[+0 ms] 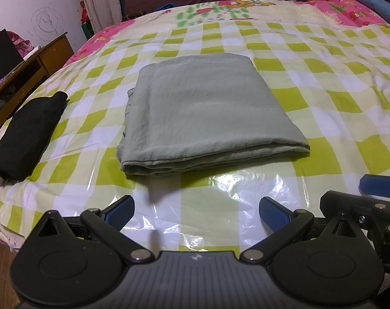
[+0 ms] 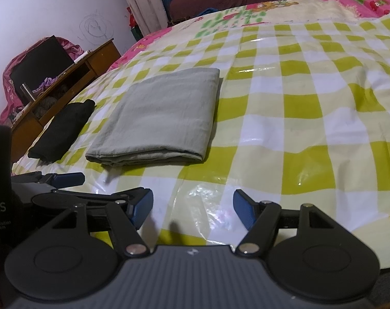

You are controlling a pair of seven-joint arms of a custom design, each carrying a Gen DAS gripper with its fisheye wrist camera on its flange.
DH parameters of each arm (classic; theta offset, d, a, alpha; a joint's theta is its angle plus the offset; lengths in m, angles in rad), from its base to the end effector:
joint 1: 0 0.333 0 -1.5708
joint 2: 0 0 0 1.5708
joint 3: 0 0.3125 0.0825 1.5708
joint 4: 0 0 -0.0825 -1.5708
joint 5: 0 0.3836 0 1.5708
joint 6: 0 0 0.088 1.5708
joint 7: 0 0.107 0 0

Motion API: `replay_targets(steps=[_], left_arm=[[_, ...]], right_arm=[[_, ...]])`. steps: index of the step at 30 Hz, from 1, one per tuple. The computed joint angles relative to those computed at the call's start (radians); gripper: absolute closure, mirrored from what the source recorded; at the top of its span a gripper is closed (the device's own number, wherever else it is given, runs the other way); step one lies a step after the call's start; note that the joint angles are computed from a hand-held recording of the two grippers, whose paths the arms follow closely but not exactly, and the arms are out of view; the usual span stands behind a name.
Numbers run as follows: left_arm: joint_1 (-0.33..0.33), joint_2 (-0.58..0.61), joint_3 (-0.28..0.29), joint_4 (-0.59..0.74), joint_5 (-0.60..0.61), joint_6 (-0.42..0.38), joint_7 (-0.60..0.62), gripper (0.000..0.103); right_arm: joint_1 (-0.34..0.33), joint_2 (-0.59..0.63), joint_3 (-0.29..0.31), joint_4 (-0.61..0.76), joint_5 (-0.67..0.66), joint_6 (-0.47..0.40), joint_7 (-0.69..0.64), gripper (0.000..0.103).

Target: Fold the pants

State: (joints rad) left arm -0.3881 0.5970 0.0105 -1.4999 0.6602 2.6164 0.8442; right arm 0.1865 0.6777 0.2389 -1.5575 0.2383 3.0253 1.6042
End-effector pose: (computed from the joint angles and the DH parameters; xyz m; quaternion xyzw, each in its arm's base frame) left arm 0.6861 -0.2887 0.3704 -0.6158 0.7130 -0.1824 0.2814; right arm 0.7050 0.2553 0.3464 -0.6645 0.6310 -0.1028 0.3869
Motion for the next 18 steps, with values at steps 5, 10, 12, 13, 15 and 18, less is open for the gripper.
replay_targets(steps=[5, 10, 12, 13, 15, 18], left_arm=[[0.000, 0.000, 0.000, 0.001, -0.002, -0.001, 0.003, 0.000], [-0.001, 0.001, 0.001, -0.001, -0.001, 0.000, 0.000, 0.000], [0.000, 0.001, 0.000, -0.002, -0.002, 0.000, 0.001, 0.000], [0.000, 0.001, 0.000, -0.002, -0.003, 0.000, 0.001, 0.000], [0.001, 0.001, 0.000, -0.003, -0.004, 0.001, 0.001, 0.000], [-0.001, 0.003, 0.000, 0.000, -0.004, -0.002, 0.001, 0.000]], right_arm=[[0.001, 0.002, -0.001, 0.003, 0.001, -0.003, -0.001, 0.033], [-0.001, 0.005, 0.000, 0.007, 0.001, -0.007, -0.005, 0.033], [0.001, 0.005, -0.002, 0.005, 0.002, -0.007, -0.005, 0.033], [0.001, 0.005, -0.002, 0.006, 0.002, -0.008, -0.005, 0.033], [0.000, 0.005, -0.001, 0.006, 0.003, -0.010, -0.007, 0.033], [0.000, 0.005, -0.002, 0.007, 0.005, -0.012, -0.008, 0.033]])
